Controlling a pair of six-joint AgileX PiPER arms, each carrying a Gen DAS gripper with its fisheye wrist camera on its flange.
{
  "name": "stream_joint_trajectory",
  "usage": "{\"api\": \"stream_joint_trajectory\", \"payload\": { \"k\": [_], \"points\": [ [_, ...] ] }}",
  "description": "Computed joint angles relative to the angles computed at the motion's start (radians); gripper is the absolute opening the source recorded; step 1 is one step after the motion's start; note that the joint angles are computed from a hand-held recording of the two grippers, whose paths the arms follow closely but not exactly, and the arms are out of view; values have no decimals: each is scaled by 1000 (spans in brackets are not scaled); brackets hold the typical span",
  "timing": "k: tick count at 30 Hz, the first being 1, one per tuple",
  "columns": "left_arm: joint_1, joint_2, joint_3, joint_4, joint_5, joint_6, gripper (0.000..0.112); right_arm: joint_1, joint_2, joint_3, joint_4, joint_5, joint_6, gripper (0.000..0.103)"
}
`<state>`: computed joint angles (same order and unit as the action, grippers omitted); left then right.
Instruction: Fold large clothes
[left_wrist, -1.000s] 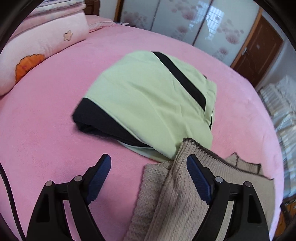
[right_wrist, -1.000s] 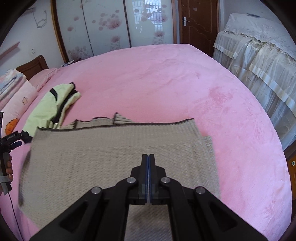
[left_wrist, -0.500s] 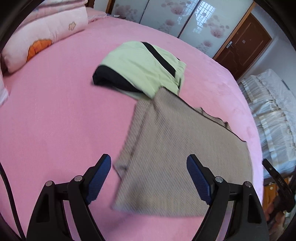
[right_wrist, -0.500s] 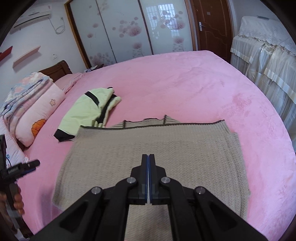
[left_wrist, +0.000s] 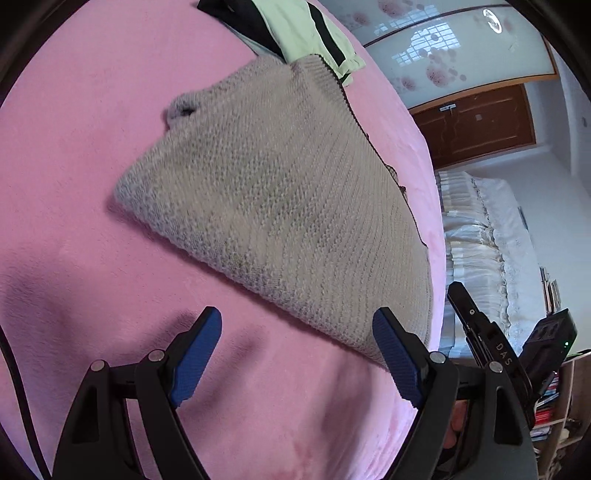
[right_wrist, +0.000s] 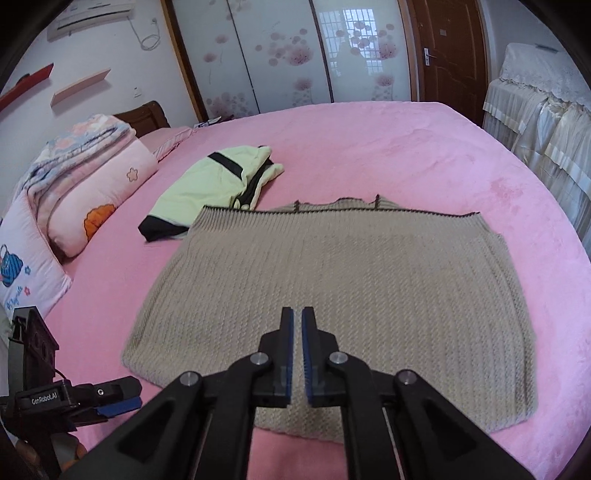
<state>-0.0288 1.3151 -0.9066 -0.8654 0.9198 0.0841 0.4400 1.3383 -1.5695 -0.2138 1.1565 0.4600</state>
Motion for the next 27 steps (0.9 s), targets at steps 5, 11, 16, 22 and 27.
{"api": "stream_joint_trajectory", "payload": {
  "k": [5,11,16,22,27],
  "points": [
    [-27,22,115,-130,-142,159,83,72,-26,103,-132,-48,125,34],
    [-26,100,159,-384,-226,459,84,110,-25,178,-214,-103,207,34],
    [-24,202,129,-606,-253,691,84,123,-23,214,-234,-158,238,33],
    [-53,303,54,-776,-292,824,84,120,1,222,-257,-193,250,33],
    [-64,379,-31,-864,-312,801,84,83,47,205,-279,-218,230,20]
  ]
}}
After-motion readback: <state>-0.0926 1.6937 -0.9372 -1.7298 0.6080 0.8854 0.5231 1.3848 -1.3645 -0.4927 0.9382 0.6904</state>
